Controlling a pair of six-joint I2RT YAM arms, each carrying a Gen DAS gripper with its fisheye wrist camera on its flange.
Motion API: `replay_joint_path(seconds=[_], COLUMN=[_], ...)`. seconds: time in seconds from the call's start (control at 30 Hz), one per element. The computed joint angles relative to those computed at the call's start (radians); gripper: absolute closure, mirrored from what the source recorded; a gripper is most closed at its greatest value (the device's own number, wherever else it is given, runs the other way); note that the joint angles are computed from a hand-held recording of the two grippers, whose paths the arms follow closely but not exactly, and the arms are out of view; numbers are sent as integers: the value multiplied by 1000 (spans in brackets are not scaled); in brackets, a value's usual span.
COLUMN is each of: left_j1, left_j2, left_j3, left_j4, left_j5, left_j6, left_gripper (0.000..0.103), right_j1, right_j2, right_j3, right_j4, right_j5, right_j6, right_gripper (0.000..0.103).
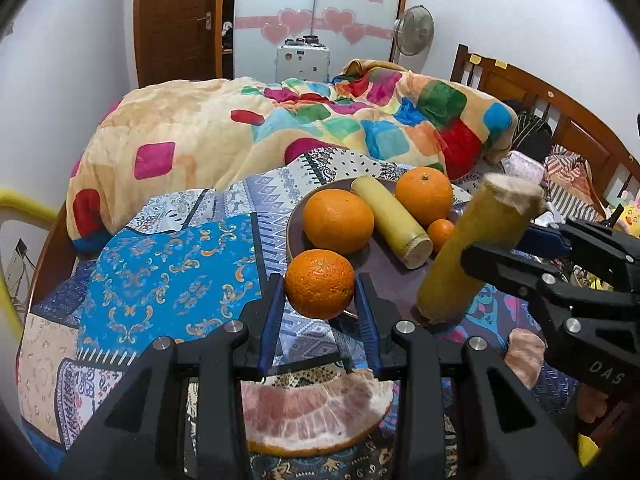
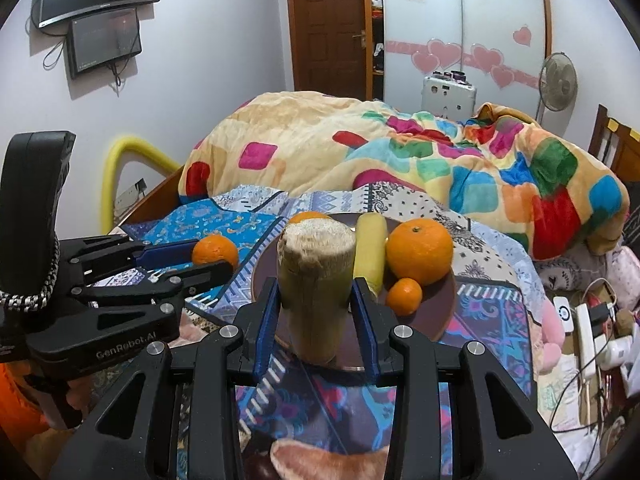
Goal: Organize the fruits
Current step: 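Carry the mandarin with the left tool and the cylinder with the right tool onto the plate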
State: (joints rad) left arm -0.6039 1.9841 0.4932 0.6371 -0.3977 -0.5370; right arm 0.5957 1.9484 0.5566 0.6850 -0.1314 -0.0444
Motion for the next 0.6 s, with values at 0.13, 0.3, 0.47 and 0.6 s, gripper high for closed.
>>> replay_joint_path(seconds=[0.13, 0.3, 0.47, 0.6], left_j1=[11, 35, 38, 55], left_j2=[31, 67, 99, 124], left_j3=[39, 94, 157, 198], left_j4=[-23, -58, -115, -143], left_j5=[6, 36, 44, 64], left_j6=[26, 53, 86, 93], left_gripper=[68, 68, 68, 68], right_j1=[-3, -19, -27, -28], right_j2=[40, 101, 137, 150], right_j3=[48, 117, 177, 200], right_j4=[-12, -37, -75, -90], right_j5=[-7, -22, -26, -16], right_j6=[3, 18, 22, 22], right_gripper=[70, 70, 69, 69])
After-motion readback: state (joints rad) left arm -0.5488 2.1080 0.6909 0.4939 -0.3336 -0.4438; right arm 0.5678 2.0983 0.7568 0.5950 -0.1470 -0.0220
